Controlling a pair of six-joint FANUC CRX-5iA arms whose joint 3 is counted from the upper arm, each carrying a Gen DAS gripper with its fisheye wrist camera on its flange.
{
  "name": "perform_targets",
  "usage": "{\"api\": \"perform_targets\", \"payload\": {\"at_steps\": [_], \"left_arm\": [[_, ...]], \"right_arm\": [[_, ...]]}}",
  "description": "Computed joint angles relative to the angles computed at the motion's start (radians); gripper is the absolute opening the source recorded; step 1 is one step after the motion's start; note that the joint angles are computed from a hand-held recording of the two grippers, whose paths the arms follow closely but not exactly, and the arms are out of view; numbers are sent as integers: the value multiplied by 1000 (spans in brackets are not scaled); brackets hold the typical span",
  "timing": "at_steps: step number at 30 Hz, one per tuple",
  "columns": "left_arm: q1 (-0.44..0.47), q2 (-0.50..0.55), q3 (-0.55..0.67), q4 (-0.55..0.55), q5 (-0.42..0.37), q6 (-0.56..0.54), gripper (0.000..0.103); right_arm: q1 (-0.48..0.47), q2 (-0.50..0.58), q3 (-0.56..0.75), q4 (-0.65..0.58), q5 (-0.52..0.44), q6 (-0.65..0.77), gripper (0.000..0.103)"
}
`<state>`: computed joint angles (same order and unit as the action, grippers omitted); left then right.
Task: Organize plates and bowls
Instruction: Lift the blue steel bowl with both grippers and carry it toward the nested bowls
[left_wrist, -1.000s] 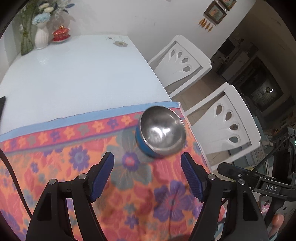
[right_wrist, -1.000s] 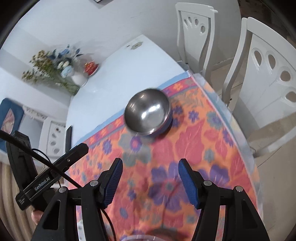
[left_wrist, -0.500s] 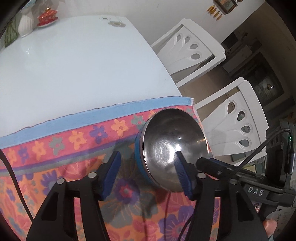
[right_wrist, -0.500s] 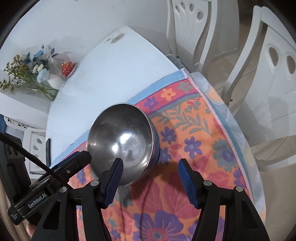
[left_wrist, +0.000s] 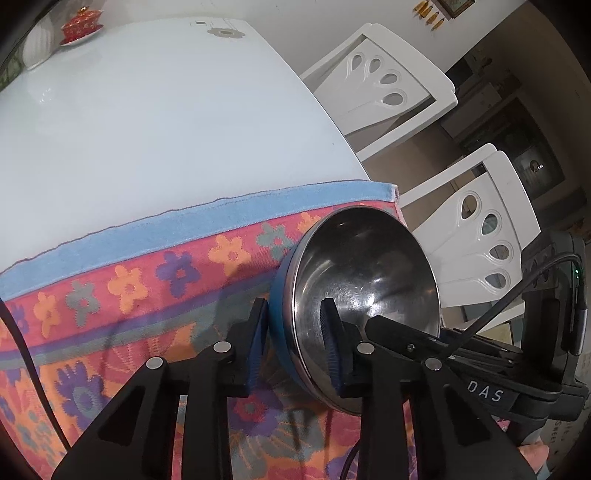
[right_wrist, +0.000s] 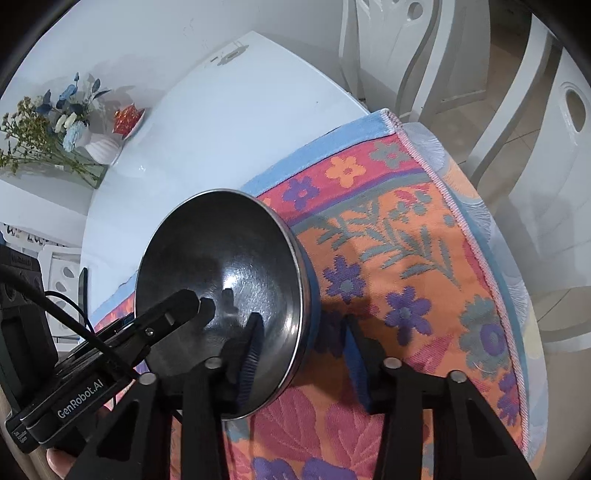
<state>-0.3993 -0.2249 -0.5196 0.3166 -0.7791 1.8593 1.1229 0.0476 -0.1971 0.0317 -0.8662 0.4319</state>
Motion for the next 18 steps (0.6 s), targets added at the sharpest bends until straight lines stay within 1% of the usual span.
{"api": "perform_targets", "payload": {"at_steps": [3,12,18], "left_arm": [[5,-9,-10,13,2,-11,24],[-14,-39,10,-32,-28,27,24],[-50,-89,49,-112,-76,99,24]], "right_arm": [[2,5,3,-11,6,10,30],[39,-13,0,43,-16,-28,30],[88,-53,-11,113,-40,-75,30]]}}
